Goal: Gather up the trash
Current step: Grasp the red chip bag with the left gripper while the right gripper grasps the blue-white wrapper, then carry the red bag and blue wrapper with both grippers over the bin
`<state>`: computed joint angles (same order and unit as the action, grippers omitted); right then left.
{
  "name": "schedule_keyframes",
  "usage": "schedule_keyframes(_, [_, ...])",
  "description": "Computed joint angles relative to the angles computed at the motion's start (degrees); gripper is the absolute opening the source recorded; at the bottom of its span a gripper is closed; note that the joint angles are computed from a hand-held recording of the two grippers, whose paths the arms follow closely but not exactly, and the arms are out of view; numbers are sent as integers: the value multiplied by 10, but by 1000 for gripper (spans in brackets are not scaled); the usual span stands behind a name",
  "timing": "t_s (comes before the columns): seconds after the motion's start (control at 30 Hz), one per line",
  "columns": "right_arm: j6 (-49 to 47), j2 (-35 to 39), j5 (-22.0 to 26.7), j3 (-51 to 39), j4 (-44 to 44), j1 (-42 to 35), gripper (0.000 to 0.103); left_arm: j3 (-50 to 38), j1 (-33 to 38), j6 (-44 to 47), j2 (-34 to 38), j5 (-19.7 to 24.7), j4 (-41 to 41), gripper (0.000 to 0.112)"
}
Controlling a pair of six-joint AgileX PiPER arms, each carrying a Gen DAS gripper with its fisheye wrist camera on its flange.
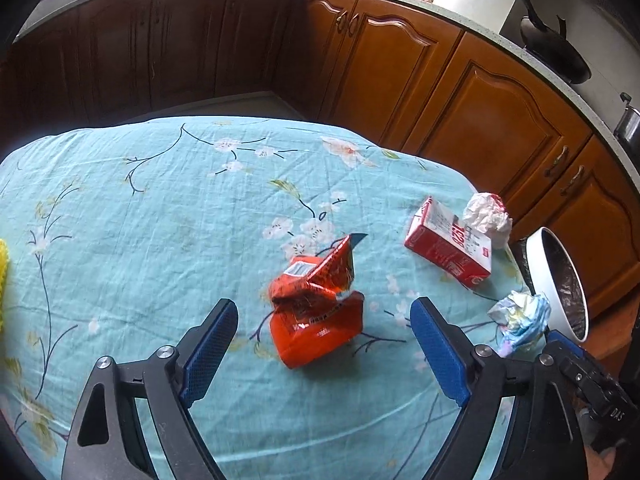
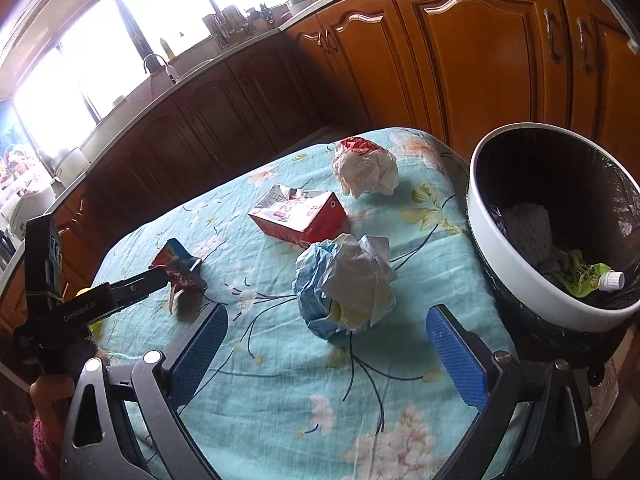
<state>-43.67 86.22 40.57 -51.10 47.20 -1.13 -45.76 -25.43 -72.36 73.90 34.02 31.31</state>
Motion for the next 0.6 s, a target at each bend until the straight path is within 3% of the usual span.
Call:
schedule_keyframes(0.07, [-5,11,-12,-5,0,6,100,-5,11,13,20,-13,0,86])
schedule_keyframes(0.1, [-7,15,-13,-7,1,8,100,-7,12,18,27,-16,1,80])
schedule_keyframes(0.2, [-17,25,-24,-9,5,12,95,-6,19,39,42,-29,-11,50])
schedule_keyframes(0.27, [-27,32,-23,-9,10,10,76,3,18,33,41,-39,-6,50])
schedule_keyframes(0.3, [-27,35,-21,-10,10,9,59,6,13,18,38,-38,7,49])
schedule_keyframes(0.33, [-31,38,-16,-10,14,6,55,8,10,14,35,-38,9,49])
schedule_keyframes(0.47, [-60,11,-17,12,36,1,50,21,-19,-14,2,-31,18,48])
schedule_keyframes(0.6, [-88,-27,16,30,58,-30,50,22,-67,-42,-30,-10,29,48])
